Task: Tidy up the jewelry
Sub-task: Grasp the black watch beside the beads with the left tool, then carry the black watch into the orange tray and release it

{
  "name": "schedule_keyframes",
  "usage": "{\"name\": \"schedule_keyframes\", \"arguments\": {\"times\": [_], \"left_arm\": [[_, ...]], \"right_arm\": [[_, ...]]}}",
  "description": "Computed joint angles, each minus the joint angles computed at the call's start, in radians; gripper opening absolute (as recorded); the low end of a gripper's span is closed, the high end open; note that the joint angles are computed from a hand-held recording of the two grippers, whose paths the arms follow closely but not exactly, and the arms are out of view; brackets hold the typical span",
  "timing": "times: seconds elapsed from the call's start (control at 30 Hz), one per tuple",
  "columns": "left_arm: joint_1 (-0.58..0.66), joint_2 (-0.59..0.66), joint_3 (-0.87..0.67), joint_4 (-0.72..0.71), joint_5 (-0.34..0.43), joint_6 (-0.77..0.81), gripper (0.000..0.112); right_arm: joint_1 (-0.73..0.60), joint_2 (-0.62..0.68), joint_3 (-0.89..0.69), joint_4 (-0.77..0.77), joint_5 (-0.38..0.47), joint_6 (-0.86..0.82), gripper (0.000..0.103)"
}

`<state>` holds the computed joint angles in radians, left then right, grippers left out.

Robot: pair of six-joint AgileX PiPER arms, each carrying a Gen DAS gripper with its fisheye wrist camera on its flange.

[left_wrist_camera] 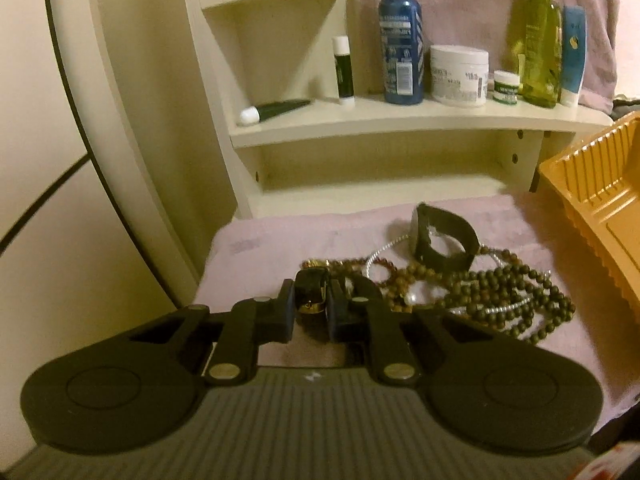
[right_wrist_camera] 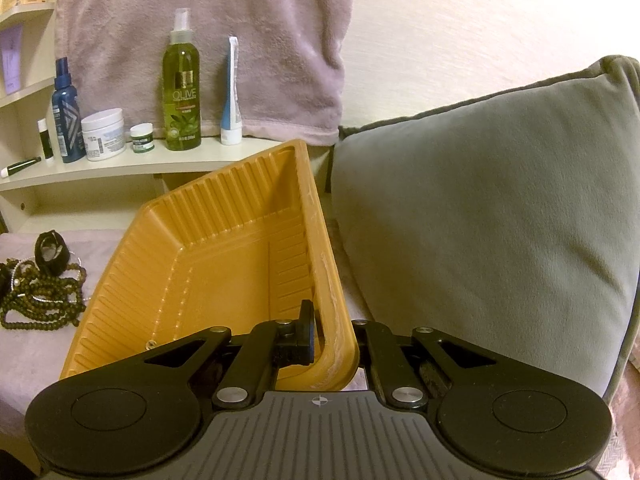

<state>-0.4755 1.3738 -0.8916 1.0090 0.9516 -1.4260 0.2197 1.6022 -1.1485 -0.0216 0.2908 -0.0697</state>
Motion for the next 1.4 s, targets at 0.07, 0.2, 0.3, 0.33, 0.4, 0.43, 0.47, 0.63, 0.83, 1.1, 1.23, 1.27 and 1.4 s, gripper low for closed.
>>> {"name": "schedule_keyframes", "arguments": {"times": [0.07, 0.2, 0.3, 0.33, 0.4, 0.43, 0.47, 0.63, 0.83, 1.1, 1.23, 1.27, 1.4], "left_arm": [[0.011, -0.009, -0.009, 0.003, -0.002, 0.016, 0.014], [0.025, -0.023, -0.031, 0.005, -0.001, 0.055, 0.014], [0.025, -0.032, -0.051, 0.011, 0.008, 0.074, 0.014], [0.024, -0.034, -0.06, 0.011, 0.01, 0.081, 0.014], [0.017, -0.035, -0.077, 0.012, 0.015, 0.09, 0.014], [0.012, -0.034, -0.088, 0.012, 0.018, 0.1, 0.014], [0.005, -0.029, -0.101, 0.009, 0.022, 0.111, 0.014], [-0.042, 0.013, -0.175, -0.008, 0.011, 0.144, 0.014], [-0.105, 0.108, -0.278, -0.04, -0.075, 0.16, 0.014], [-0.181, 0.272, -0.445, -0.095, -0.189, 0.202, 0.014], [-0.193, 0.343, -0.507, -0.123, -0.233, 0.236, 0.014], [-0.194, 0.357, -0.519, -0.135, -0.24, 0.249, 0.014], [-0.192, 0.405, -0.552, -0.174, -0.26, 0.288, 0.014]], "right_arm": [[-0.001, 0.0, 0.0, 0.003, -0.001, -0.003, 0.006], [-0.001, -0.001, 0.001, 0.007, -0.001, -0.006, 0.006], [0.001, -0.001, -0.003, 0.007, 0.002, -0.004, 0.006], [0.0, 0.0, -0.005, 0.01, 0.003, -0.007, 0.006], [0.0, 0.0, -0.005, 0.014, 0.001, -0.01, 0.006], [-0.001, 0.001, -0.007, 0.019, 0.002, -0.013, 0.006], [-0.001, 0.001, -0.005, 0.02, 0.0, -0.012, 0.006], [-0.003, 0.0, 0.0, 0.032, -0.005, -0.021, 0.006], [-0.002, -0.004, 0.007, 0.041, -0.013, -0.027, 0.006], [0.001, -0.008, 0.008, 0.046, -0.015, -0.026, 0.006], [-0.001, -0.009, 0.01, 0.068, -0.016, -0.05, 0.006], [-0.003, -0.009, 0.01, 0.078, -0.016, -0.059, 0.006], [-0.005, -0.008, 0.009, 0.104, -0.012, -0.084, 0.005]]}}
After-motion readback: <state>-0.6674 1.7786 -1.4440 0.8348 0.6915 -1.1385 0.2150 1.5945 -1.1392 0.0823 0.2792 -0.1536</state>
